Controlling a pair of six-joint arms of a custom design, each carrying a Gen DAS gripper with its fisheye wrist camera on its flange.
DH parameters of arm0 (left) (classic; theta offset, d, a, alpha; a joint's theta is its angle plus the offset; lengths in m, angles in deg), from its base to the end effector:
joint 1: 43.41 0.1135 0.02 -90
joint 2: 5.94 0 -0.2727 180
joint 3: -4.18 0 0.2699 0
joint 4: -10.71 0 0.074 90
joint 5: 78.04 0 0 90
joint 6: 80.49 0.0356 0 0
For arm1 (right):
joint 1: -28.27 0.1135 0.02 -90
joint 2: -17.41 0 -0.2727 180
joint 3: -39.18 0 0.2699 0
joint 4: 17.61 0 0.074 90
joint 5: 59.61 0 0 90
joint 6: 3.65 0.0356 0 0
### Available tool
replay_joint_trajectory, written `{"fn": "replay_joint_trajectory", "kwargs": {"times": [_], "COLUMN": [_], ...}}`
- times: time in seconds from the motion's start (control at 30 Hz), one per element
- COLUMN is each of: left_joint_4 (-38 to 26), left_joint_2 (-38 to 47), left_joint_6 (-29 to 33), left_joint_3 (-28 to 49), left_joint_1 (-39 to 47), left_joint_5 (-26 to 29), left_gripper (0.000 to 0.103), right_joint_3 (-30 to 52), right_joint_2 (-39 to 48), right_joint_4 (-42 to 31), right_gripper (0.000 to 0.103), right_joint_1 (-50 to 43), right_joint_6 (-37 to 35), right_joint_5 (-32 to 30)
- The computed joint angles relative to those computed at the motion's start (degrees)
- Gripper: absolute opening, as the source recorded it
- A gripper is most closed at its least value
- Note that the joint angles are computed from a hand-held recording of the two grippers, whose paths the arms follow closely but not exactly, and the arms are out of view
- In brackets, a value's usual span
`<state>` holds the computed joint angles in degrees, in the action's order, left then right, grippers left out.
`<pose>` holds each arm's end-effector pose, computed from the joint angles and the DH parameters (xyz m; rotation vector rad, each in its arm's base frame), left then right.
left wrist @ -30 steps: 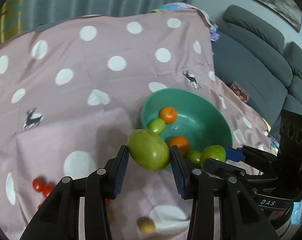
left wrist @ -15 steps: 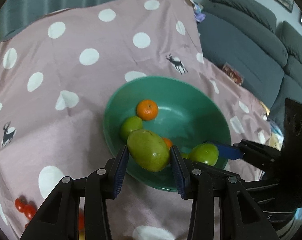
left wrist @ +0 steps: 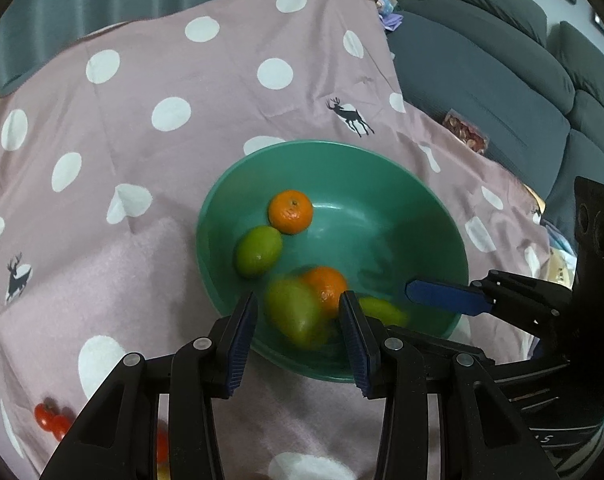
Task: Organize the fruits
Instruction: 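Lower both fruits into the teal bowl and open both grippers, then move both grippers back toward the small yellow fruits on the cloth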
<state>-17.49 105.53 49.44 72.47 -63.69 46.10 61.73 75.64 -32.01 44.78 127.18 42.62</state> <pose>0.3211 -0.1399 0.0845 1.4361 2.2126 -0.7234 0.1608 0.0398 0.1045 0.6032 2.3514 0.1946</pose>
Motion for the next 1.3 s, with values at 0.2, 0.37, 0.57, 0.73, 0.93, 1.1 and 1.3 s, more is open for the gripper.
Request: {"fn": "replay_joint_trajectory", "kwargs": {"times": [0.2,0.37,0.57,0.73,0.93,1.1,1.3], "left_joint_4": [2.56,5.10,9.47,9.81,6.07,1.54,-0.81], "left_joint_2": [-2.59,-6.32,-10.57,-10.48,-6.17,-2.46,-0.48], "left_joint_6": [-1.18,-0.25,2.29,7.49,12.89,12.67,14.79], "left_joint_3": [-2.73,-6.32,-12.02,-14.72,-12.20,-7.19,-5.66], "left_joint_1": [0.78,3.80,9.28,16.27,28.76,37.09,42.20], "left_joint_5": [-2.34,-3.58,-6.61,-8.09,-8.17,-7.39,-7.22], "left_gripper": [0.070,0.075,0.086,0.088,0.096,0.096,0.096], "right_joint_3": [0.94,1.97,3.54,4.55,5.50,7.54,11.01], "right_joint_2": [-3.14,-7.91,-10.89,-8.80,-3.91,0.46,5.18], "right_joint_4": [-4.44,-11.00,-17.30,-18.80,-17.86,-15.41,-14.19], "right_gripper": [0.051,0.055,0.057,0.061,0.065,0.065,0.066], "right_joint_1": [2.69,7.28,15.38,20.83,25.02,26.98,29.33], "right_joint_6": [2.33,5.57,12.17,17.27,22.04,22.16,20.63], "right_joint_5": [2.71,6.42,10.58,12.00,12.13,11.38,11.10]}}
